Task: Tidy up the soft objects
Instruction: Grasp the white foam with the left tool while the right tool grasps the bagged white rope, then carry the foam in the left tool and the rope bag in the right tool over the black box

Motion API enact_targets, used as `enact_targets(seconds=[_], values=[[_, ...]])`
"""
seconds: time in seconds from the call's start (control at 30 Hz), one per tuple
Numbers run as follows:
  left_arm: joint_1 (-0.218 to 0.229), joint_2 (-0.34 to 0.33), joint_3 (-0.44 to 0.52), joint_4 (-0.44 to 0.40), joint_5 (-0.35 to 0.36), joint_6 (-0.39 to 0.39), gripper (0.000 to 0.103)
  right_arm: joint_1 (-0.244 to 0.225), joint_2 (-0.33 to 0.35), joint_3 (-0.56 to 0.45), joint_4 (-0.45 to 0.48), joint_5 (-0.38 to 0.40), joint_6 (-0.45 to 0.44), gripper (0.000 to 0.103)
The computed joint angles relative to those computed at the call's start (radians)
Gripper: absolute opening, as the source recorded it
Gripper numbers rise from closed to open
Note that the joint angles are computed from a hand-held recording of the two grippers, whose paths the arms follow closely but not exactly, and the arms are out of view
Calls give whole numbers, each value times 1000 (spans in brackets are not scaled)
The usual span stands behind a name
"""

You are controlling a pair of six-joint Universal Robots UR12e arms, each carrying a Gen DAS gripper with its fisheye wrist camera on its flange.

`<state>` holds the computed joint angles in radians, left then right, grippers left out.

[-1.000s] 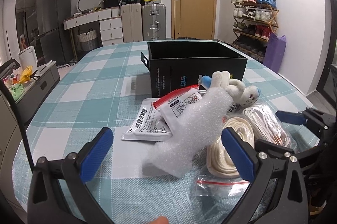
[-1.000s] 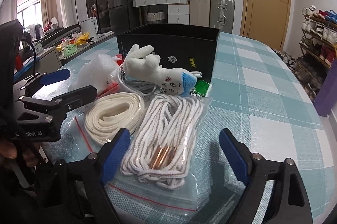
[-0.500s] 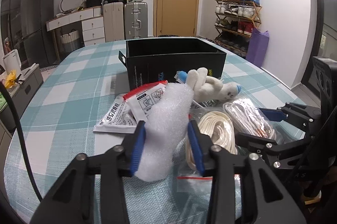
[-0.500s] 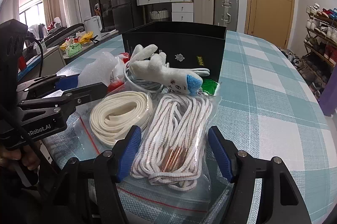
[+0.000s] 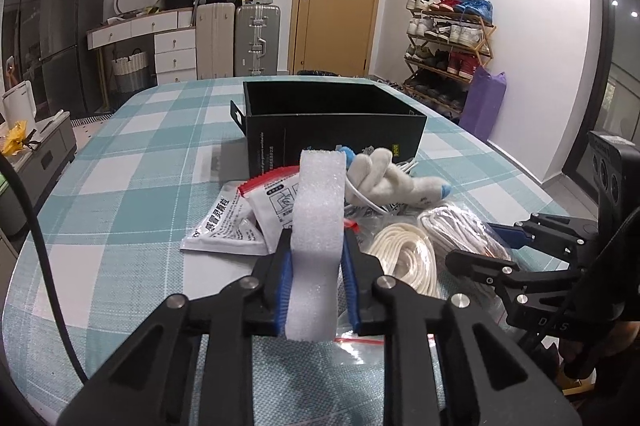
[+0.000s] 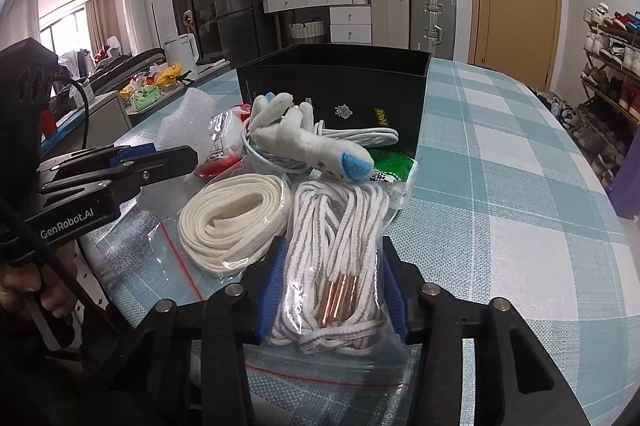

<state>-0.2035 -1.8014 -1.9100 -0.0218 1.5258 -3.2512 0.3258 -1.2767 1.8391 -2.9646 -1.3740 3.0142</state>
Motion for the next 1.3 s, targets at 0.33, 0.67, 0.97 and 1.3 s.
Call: enact_targets(seconds=[0.33,0.67,0.97,1.3], values=[[7,7,-1,17,11,-14,20,-10,-14,25,-59,-2,16,35],[15,8,24,30,14,-3,20,-31,-37,25,-140,79,42,35],[32,6,62,36,-3,-6,20,-41,-31,-35,-152,123,40,35],[45,-11,112,31,-25,11,20,-44,0,-123,-120,140,28,35]])
